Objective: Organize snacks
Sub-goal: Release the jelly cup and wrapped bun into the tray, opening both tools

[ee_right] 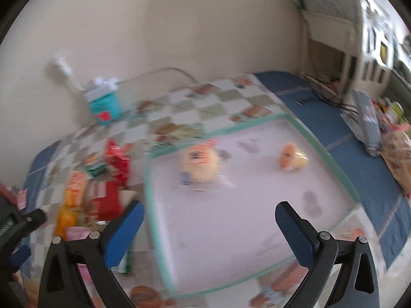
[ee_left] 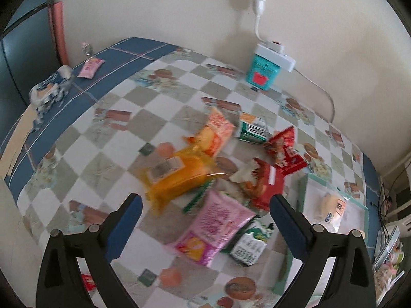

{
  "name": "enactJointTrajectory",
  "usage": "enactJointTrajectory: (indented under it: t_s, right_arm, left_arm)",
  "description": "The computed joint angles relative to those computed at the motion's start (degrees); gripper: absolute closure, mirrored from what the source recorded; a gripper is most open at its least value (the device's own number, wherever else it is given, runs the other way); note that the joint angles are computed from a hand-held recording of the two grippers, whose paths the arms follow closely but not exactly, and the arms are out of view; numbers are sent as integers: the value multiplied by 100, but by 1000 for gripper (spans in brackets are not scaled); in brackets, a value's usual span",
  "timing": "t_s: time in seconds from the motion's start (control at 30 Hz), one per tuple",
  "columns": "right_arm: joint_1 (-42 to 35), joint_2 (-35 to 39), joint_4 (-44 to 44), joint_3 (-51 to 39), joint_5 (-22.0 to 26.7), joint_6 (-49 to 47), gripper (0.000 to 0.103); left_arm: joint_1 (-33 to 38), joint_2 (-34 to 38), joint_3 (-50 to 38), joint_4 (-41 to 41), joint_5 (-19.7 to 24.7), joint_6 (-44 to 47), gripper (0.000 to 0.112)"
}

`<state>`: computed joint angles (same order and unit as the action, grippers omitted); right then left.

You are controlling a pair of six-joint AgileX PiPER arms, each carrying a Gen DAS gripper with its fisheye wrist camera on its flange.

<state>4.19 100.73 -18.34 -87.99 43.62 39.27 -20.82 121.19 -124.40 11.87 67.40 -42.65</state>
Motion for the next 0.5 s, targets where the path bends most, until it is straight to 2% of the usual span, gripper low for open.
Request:
enactJointTrajectory:
  t_s: [0.07, 0.23, 0.5]
  right_arm:
    - [160, -45, -39, 24, -136, -42, 0]
    - [510, 7, -135, -45, -123, -37, 0]
    - [753, 101, -226, -103, -133, -97, 0]
  left_arm:
    - [92, -238, 422, 23, -188, -100, 13]
    - [366, -672, 1176, 21, -522, -290, 13]
    - [676, -879, 1569, -98, -677, -285, 13]
